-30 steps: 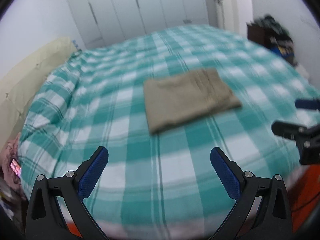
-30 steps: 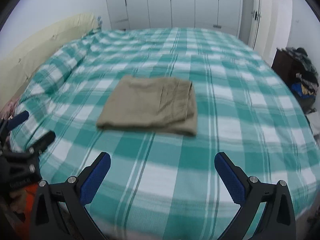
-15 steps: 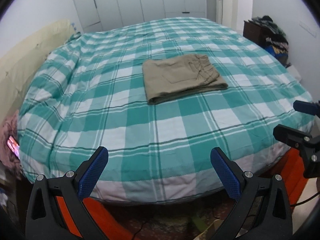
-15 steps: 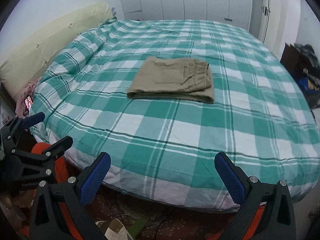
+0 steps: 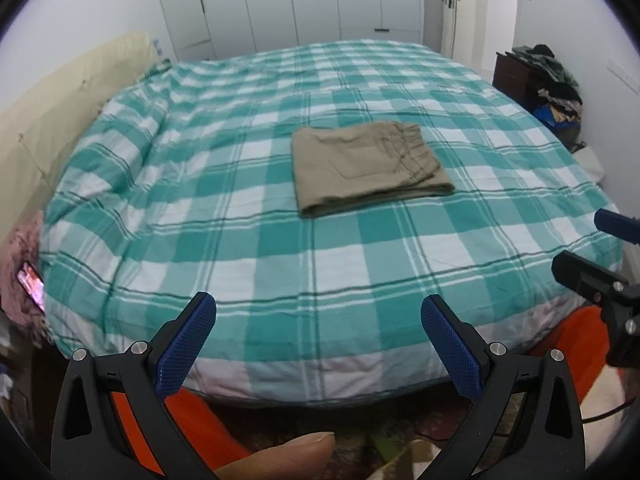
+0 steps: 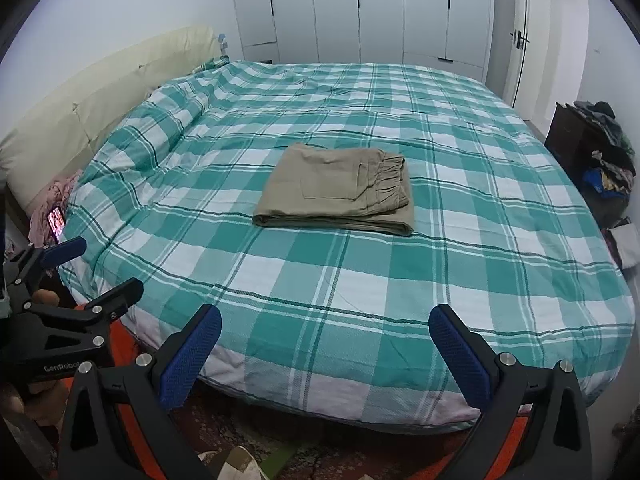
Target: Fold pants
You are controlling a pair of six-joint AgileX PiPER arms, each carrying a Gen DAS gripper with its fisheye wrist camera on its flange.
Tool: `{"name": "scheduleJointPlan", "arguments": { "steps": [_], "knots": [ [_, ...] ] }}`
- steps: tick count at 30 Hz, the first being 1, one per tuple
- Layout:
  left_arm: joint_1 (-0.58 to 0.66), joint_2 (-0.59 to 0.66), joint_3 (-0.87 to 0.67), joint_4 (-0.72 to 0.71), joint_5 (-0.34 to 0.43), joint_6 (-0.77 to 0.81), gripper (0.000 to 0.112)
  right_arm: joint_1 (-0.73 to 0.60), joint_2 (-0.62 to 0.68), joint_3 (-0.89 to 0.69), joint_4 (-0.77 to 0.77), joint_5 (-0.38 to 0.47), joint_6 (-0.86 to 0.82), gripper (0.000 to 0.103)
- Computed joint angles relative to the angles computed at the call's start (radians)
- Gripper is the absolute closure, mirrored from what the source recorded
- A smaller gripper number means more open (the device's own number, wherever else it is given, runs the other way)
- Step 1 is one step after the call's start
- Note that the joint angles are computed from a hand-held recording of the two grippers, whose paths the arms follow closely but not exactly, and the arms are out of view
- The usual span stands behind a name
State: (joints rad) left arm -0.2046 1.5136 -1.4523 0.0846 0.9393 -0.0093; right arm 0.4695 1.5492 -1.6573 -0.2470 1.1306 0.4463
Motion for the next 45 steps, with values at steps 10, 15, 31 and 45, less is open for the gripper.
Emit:
{"name": "scheduleJointPlan", "arguments": {
  "steps": [10, 15, 31, 45],
  "knots": [
    [-0.024, 0.008, -0.026, 0.030, 0.042, -0.029, 0.010, 0.021, 0.017, -0.036, 0.009, 0.053, -0.025, 0.001],
    [-0.035, 0.007, -0.024, 0.063, 0.038, -0.055, 0.010, 0.031, 0.019, -0.035, -0.003, 0.051, -0.011, 0.001],
    [-0.058, 0.013, -0.014, 0.127, 0.021, -0.084, 0.010, 0.023, 0.033, -0.065, -0.001, 0.063, -0.009, 0.001],
    [-0.068, 0.014, -0.012, 0.138, 0.023, -0.094, 0.010, 0.011, 0.047, -0.082, 0.007, 0.084, -0.010, 0.001]
  ]
}}
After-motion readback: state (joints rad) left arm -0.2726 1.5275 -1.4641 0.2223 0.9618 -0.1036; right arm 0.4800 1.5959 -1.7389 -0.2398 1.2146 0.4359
